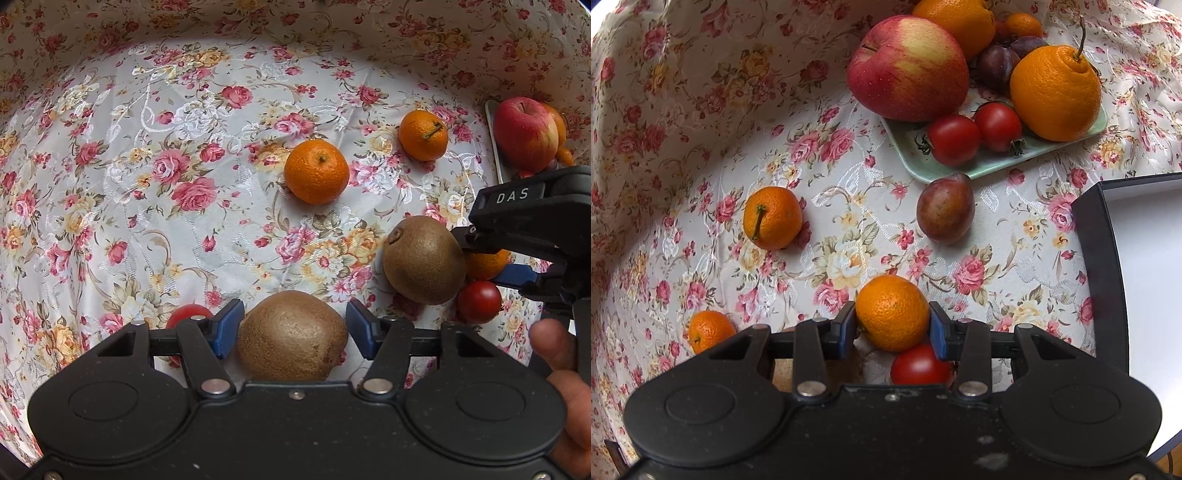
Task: Organize fruits
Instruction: 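Lift the kiwi with left gripper while right gripper closes on the mandarin and lifts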
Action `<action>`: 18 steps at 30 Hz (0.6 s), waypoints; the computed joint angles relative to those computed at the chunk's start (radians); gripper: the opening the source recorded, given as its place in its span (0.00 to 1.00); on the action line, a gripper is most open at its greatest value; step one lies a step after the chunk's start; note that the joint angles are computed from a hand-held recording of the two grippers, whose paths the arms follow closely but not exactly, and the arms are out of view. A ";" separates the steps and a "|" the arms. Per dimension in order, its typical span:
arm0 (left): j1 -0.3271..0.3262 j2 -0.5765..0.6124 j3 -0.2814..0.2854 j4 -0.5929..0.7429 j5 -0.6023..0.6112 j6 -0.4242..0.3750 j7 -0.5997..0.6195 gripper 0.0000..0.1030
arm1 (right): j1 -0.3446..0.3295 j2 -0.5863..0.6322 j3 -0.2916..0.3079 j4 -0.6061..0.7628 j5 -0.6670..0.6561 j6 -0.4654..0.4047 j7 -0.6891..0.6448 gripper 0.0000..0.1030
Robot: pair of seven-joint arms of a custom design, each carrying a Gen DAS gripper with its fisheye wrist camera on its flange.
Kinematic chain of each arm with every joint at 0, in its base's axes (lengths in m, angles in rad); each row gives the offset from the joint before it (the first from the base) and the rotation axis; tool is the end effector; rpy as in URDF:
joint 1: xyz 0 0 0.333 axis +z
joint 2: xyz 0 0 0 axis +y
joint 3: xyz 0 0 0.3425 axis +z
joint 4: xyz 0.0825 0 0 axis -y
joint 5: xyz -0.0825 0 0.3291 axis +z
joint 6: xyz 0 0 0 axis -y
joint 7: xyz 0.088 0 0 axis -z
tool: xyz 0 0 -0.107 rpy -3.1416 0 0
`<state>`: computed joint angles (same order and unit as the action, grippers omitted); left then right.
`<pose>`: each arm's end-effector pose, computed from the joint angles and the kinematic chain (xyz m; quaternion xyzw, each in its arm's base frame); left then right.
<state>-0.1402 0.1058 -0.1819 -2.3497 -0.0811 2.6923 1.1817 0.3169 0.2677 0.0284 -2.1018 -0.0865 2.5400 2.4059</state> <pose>0.4765 -0.1548 0.3799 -0.7489 0.6513 -0.1208 0.0210 0.5304 0.1910 0.3728 -0.5402 0.8369 -0.0398 0.0790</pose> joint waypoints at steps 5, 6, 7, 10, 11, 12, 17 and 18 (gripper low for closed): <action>0.004 -0.005 -0.001 -0.002 -0.017 -0.001 0.014 0.60 | 0.000 -0.016 0.012 -0.014 0.004 0.023 -0.032 0.38; 0.004 -0.007 0.000 -0.002 -0.018 -0.003 0.012 0.60 | 0.005 -0.023 0.012 -0.018 -0.001 0.029 -0.033 0.38; 0.003 -0.009 0.001 -0.003 -0.014 -0.006 0.005 0.60 | 0.010 -0.031 0.009 -0.024 -0.014 0.038 -0.030 0.38; -0.004 -0.020 0.006 -0.002 0.015 -0.023 -0.035 0.60 | 0.032 -0.060 -0.005 -0.040 -0.084 0.064 0.007 0.38; -0.006 -0.021 0.007 0.002 0.027 -0.027 -0.052 0.60 | 0.033 -0.072 -0.006 -0.048 -0.099 0.076 0.013 0.38; -0.008 -0.025 0.007 0.001 0.036 -0.029 -0.065 0.60 | 0.031 -0.084 -0.004 -0.054 -0.105 0.085 0.012 0.38; -0.020 -0.062 0.004 0.000 0.099 -0.037 -0.148 0.60 | 0.015 -0.141 -0.001 -0.090 -0.135 0.106 0.018 0.38; -0.022 -0.072 0.002 0.000 0.111 -0.037 -0.163 0.60 | 0.011 -0.152 -0.001 -0.098 -0.145 0.106 0.020 0.38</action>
